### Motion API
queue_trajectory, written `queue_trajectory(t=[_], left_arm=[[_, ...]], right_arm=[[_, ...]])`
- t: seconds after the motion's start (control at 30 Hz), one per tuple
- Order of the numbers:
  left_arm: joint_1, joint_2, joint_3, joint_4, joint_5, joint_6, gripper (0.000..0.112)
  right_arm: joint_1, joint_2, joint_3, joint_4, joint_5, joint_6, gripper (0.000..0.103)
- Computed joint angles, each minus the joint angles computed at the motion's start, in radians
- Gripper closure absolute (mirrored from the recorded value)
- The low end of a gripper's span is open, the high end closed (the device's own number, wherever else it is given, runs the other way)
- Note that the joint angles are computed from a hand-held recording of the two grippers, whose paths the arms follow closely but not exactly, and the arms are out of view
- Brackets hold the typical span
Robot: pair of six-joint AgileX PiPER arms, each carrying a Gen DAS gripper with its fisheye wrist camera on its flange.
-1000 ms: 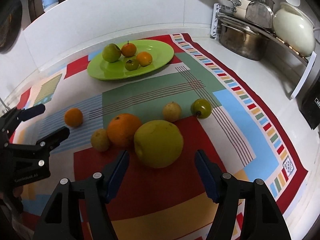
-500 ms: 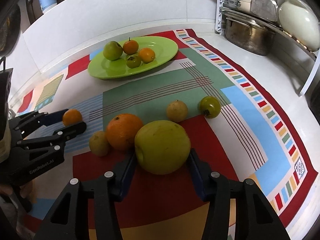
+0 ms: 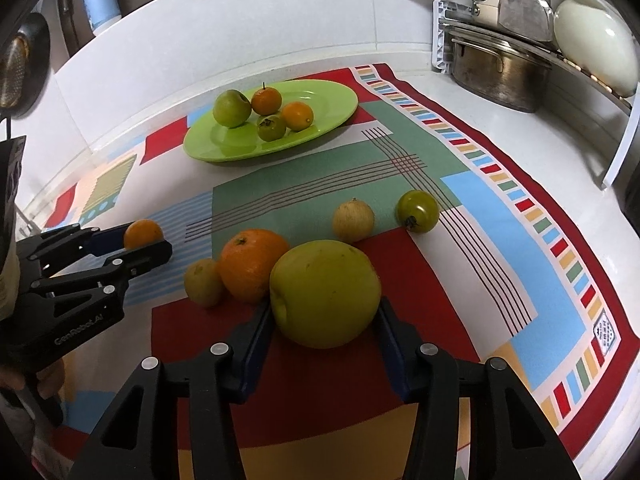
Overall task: Organize fruits
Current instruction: 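Lift both held fruits and carry them toward the green plate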
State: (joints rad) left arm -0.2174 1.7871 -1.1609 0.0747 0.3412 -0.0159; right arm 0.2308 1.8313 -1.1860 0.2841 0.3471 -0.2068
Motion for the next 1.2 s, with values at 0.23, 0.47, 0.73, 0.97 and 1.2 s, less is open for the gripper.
queue_trajectory(t=[0.23, 0.47, 0.73, 0.97, 1.2], left_arm=[[-0.040, -0.068, 0.052, 0.126, 0.009, -0.175, 0.077], [-0.079, -0.138, 0.095, 0.228, 0.012, -0.314, 0.077], [-0.125, -0.175, 0.098, 0.375, 0.038, -0.522, 0.077], [-0.169, -0.193, 0.069, 0.527, 0.086, -0.706, 0.077], [-0.196, -0.185, -0.001, 0.640, 0.142, -0.824, 0.077]], right_arm=[[-0.017, -0.052, 0.059, 0.099, -0.029, -0.110, 0.053], [-0.039, -0.119, 0.104, 0.229, -0.027, -0.268, 0.053], [-0.074, -0.154, 0.092, 0.397, 0.026, -0.473, 0.053], [-0.114, -0.154, 0.057, 0.532, 0.091, -0.644, 0.053], [-0.144, -0.126, -0.036, 0.616, 0.162, -0.758, 0.053]])
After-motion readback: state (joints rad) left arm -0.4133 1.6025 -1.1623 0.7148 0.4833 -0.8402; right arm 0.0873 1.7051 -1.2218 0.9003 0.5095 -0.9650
